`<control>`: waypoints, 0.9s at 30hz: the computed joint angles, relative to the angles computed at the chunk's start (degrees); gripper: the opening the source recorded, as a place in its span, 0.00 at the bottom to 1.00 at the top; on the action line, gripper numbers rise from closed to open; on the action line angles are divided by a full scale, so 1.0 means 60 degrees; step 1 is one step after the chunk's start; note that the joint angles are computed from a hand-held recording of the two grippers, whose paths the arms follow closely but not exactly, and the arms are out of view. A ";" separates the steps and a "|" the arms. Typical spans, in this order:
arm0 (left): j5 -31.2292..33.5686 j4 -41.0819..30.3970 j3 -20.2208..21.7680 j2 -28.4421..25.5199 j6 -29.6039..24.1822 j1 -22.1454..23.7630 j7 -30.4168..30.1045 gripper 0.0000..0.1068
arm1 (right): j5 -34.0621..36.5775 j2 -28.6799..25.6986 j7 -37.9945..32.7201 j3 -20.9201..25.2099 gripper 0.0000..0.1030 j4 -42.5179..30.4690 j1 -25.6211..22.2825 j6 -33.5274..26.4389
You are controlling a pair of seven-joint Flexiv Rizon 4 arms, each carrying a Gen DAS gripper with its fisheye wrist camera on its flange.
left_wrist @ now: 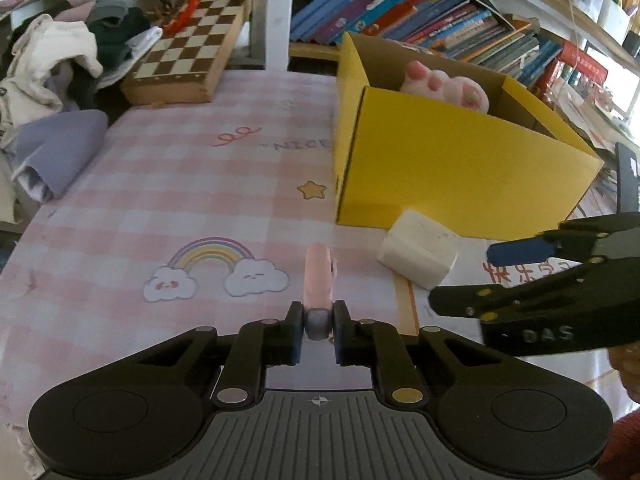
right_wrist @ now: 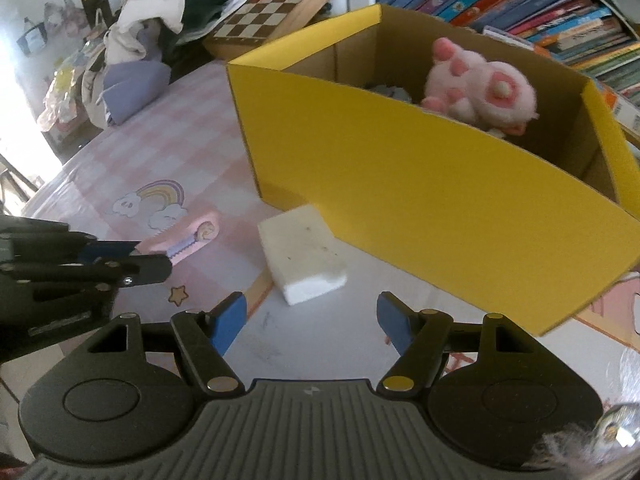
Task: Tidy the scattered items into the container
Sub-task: 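Grasp the white eraser with the right gripper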
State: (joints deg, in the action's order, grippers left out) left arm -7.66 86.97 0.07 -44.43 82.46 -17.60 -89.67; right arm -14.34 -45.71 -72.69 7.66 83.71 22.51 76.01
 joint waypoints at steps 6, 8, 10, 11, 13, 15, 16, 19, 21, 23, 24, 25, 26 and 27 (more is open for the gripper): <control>0.0023 0.0306 0.0111 0.0236 0.0036 0.0012 -0.0156 0.13 | 0.0066 -0.0457 -0.0157 0.0129 0.68 -0.0774 0.0014 -0.0583; 0.0024 0.0402 0.0083 0.0300 0.0070 0.0059 -0.0168 0.13 | 0.0072 -0.0554 -0.0144 0.0066 0.65 -0.0916 0.0076 -0.0653; 0.0024 0.0504 0.0013 0.0354 0.0109 0.0133 -0.0123 0.13 | 0.0063 -0.0646 -0.0140 0.0011 0.63 -0.1029 0.0131 -0.0700; 0.0023 0.0528 -0.0018 0.0369 0.0110 0.0160 -0.0089 0.13 | 0.0020 -0.0672 -0.0127 -0.0069 0.62 -0.1038 0.0191 -0.0642; 0.0007 0.0572 -0.0090 0.0393 0.0114 0.0222 -0.0016 0.13 | -0.0084 -0.0740 -0.0132 -0.0184 0.59 -0.1103 0.0284 -0.0605; -0.0010 0.0612 -0.0137 0.0419 0.0128 0.0263 0.0046 0.13 | -0.0195 -0.0803 -0.0063 -0.0354 0.56 -0.1123 0.0396 -0.0478; -0.0024 0.0620 -0.0139 0.0420 0.0146 0.0263 0.0051 0.13 | -0.0247 -0.0830 -0.0030 -0.0417 0.52 -0.1133 0.0431 -0.0437; -0.0097 0.0665 -0.0243 0.0432 0.0206 0.0333 0.0097 0.13 | -0.0330 -0.0830 0.0042 -0.0486 0.43 -0.1051 0.0439 -0.0274; -0.0161 0.0717 -0.0398 0.0437 0.0249 0.0440 0.0204 0.13 | -0.0301 -0.0765 0.0129 -0.0462 0.41 -0.0969 0.0405 -0.0256; -0.0224 0.0777 -0.0611 0.0442 0.0321 0.0584 0.0391 0.13 | -0.0279 -0.0705 0.0191 -0.0402 0.39 -0.0941 0.0384 -0.0340; -0.0258 0.0793 -0.0694 0.0441 0.0366 0.0634 0.0474 0.13 | -0.0266 -0.0651 0.0203 -0.0370 0.38 -0.0878 0.0369 -0.0352; -0.0295 0.0811 -0.0777 0.0445 0.0417 0.0686 0.0559 0.13 | -0.0258 -0.0572 0.0206 -0.0347 0.38 -0.0772 0.0355 -0.0340; -0.0334 0.0829 -0.0884 0.0446 0.0489 0.0750 0.0657 0.13 | -0.0266 -0.0511 0.0222 -0.0355 0.37 -0.0697 0.0362 -0.0317; -0.0373 0.0847 -0.0999 0.0448 0.0564 0.0818 0.0766 0.13 | -0.0285 -0.0436 0.0250 -0.0388 0.37 -0.0586 0.0382 -0.0251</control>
State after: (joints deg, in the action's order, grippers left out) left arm -9.90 92.05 -5.93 -41.74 85.84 -12.69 -85.08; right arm -16.05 -48.33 -71.19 5.33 80.20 24.80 74.50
